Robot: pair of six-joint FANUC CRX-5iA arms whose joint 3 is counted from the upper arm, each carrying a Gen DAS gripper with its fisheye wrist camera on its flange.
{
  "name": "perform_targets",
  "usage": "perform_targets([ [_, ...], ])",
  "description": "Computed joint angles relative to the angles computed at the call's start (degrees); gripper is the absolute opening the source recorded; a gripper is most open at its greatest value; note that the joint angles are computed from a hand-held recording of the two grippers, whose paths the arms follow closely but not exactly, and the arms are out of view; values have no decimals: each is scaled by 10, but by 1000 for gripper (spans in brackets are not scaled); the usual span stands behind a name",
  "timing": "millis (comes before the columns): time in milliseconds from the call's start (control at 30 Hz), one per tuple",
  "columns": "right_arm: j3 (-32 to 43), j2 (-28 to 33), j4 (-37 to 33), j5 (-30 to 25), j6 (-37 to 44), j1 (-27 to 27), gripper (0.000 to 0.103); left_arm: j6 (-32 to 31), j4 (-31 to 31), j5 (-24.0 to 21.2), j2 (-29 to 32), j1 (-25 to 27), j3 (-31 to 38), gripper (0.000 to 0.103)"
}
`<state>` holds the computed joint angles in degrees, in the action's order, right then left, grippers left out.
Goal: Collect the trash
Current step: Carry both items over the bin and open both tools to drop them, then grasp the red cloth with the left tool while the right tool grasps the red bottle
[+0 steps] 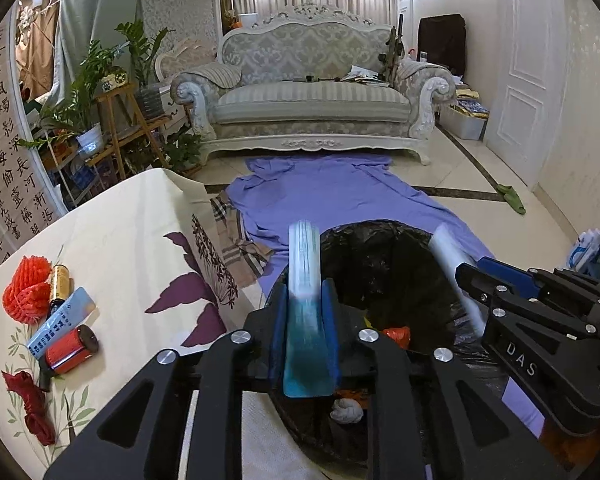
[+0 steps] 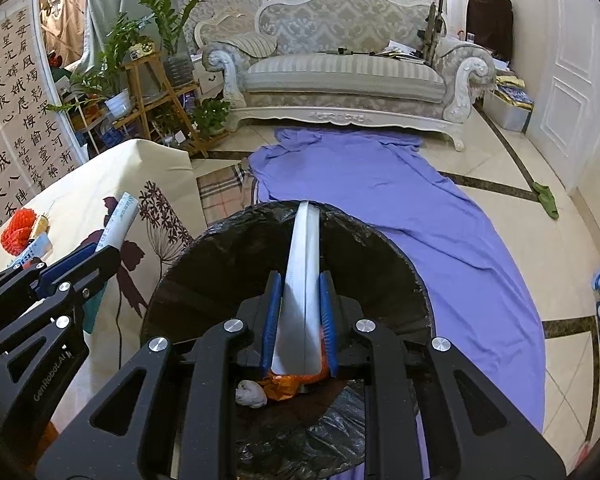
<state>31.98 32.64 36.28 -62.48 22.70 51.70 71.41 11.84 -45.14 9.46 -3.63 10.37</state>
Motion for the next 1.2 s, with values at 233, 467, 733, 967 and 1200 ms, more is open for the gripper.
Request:
perform_targets([
  [233,-15,-9,3,0,-17,-1,34,32,-17,1,-1,1,5,60],
  [467,-15,-13,2,3,-29,6,39,56,-31,-6,-20,15,-2,67],
  [733,34,12,-19,4,4,26,41,112,-90,-22,-62,42,-25,67],
  [967,136,68,-59,-15,70,44,42,182,-167,-35,-98,77,-42,67],
  [1200,294,153,-96,-64,153,61,44,233,-207,-73,-89,117,-29,67],
])
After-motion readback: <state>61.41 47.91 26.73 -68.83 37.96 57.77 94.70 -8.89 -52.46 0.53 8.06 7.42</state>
